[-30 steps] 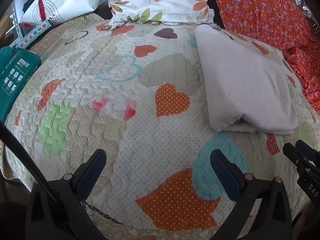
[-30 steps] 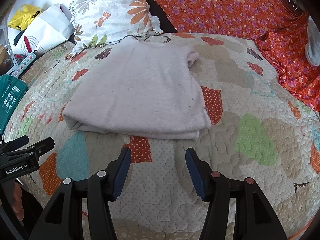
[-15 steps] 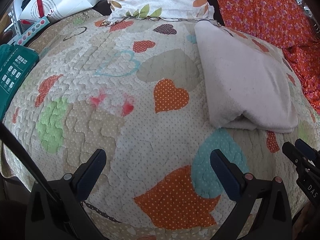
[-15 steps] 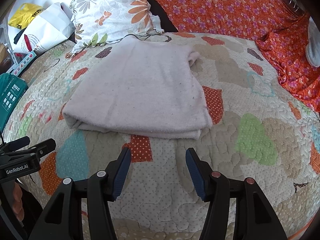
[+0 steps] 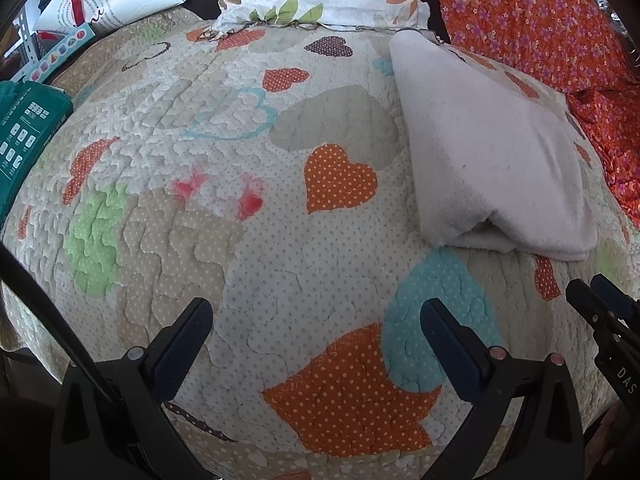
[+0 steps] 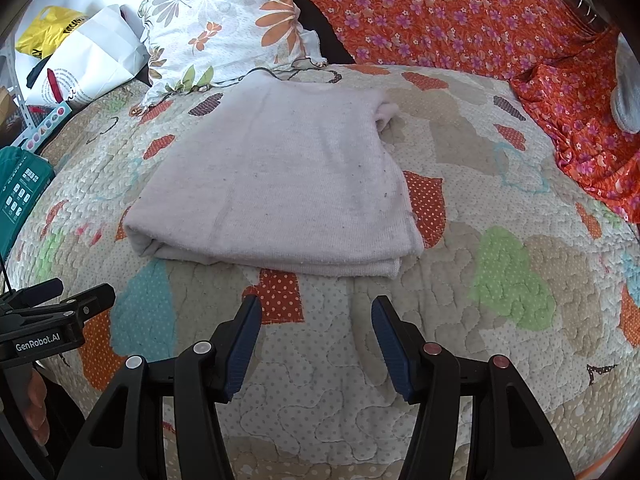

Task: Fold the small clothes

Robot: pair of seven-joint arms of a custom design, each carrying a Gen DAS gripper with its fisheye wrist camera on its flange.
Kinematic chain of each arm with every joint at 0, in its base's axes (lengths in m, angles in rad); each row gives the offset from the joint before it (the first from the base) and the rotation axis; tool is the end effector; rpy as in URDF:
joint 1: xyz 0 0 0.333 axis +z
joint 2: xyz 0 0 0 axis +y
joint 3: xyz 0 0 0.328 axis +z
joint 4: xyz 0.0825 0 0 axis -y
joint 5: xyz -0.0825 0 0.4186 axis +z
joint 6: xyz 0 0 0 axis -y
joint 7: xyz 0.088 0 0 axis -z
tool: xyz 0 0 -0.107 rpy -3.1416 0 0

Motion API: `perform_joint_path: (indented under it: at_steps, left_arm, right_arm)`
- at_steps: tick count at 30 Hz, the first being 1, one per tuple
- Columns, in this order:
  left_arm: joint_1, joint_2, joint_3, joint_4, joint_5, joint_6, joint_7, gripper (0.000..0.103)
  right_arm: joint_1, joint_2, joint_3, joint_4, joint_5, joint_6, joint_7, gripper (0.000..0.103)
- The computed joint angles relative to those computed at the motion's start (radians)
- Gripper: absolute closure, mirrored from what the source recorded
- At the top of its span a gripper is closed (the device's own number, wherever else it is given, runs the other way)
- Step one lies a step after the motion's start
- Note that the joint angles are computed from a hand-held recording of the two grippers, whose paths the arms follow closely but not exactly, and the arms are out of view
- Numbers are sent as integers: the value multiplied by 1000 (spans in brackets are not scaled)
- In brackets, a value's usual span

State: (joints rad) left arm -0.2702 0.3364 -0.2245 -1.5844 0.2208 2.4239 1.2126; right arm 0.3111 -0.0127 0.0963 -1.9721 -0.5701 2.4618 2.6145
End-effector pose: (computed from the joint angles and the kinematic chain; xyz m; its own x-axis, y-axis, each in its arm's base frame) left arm 0.6574 -0.3292 0.5034 -0.2425 -0.9692 0.0437 -0.8457 0.1892 -0.4990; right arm 0.5740 0.2487 0.5282 -0.2525 -0.9654 -0.0656 -0.7499 0.2381 -0.6172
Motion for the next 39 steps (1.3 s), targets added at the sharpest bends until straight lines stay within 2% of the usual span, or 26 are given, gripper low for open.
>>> perform_joint_path:
  at_steps: [8,20,39]
  left_arm:
    - [6,16,-6,20,-37,-40,13,0]
    - [3,23,-4,29,-34,-57,17,0]
    - [-7,0,9,-5,27,5,-31,0]
  right_arm:
    - [-4,-6,0,-8,3,-1,-2,41]
    - [-7,-7,0,-8,7,-1,-5,41]
    - [-10,-9,2,-6,-4,-8,14,40]
